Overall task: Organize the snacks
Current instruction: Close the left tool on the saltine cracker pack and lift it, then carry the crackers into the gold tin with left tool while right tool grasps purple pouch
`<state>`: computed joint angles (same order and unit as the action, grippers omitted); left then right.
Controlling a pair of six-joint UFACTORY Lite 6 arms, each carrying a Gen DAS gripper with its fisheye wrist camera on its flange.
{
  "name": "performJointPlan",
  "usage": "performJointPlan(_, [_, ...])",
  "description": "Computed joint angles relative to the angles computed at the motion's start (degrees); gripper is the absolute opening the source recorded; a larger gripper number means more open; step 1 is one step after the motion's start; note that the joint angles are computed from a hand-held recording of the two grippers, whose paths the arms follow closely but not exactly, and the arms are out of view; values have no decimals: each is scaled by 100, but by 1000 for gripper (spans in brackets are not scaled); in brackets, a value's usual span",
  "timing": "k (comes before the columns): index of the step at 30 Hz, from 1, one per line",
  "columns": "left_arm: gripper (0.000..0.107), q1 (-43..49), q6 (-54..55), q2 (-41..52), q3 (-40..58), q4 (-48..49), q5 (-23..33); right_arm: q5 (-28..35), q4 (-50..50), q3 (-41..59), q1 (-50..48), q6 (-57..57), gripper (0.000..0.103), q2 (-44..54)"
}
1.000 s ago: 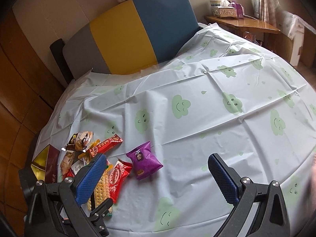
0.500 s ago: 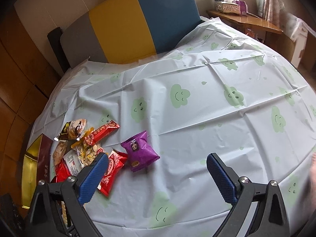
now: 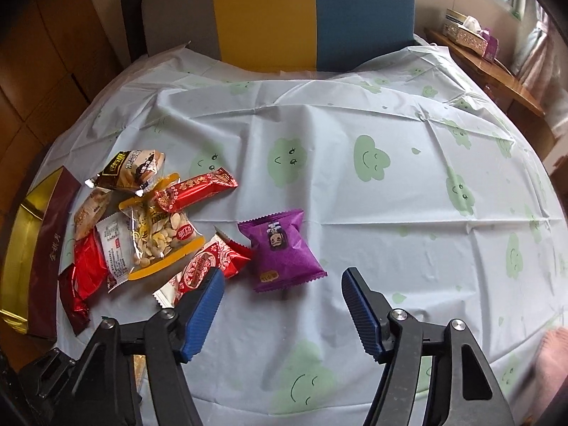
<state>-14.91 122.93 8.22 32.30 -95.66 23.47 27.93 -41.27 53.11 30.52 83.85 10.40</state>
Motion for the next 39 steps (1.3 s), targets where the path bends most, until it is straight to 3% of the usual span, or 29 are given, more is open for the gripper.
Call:
performJointPlan(4, [50, -33, 157, 22, -19, -191, 5, -155, 64, 367, -265, -403, 61, 649])
performJointPlan(6, [49, -28, 174, 12, -28, -202, 15, -308, 151, 407, -378, -580, 51, 878])
performJointPlan(9, [49, 74, -400, -65, 29, 417, 105, -492, 115, 284, -472, -633, 44, 793])
performJointPlan(15, [49, 1078, -1724, -978, 50, 1892, 1205, -579, 208, 349, -527, -786, 43, 892])
performJointPlan(18, [49, 1975, -2417, -1077, 583, 2463, 1887, -581, 262, 394, -545, -818, 43, 922])
performJointPlan(22, [49, 2917, -3529, -181, 2022, 3038, 2274, -441, 193, 529, -475, -806, 43, 1020])
performJointPlan(26, [49, 3225, -4835, 1256, 3801, 3770, 1867, -367, 153, 551, -429, -808, 43, 1025])
performJointPlan(32, [49, 3134, -6837, 3552, 6661, 5232, 1777, -376, 170, 542, -431, -839, 43, 1017])
performJointPlan(39, [49, 2695, -7884, 5019, 8527, 6194, 1751, -351, 185, 572, -416, -897, 43, 1052])
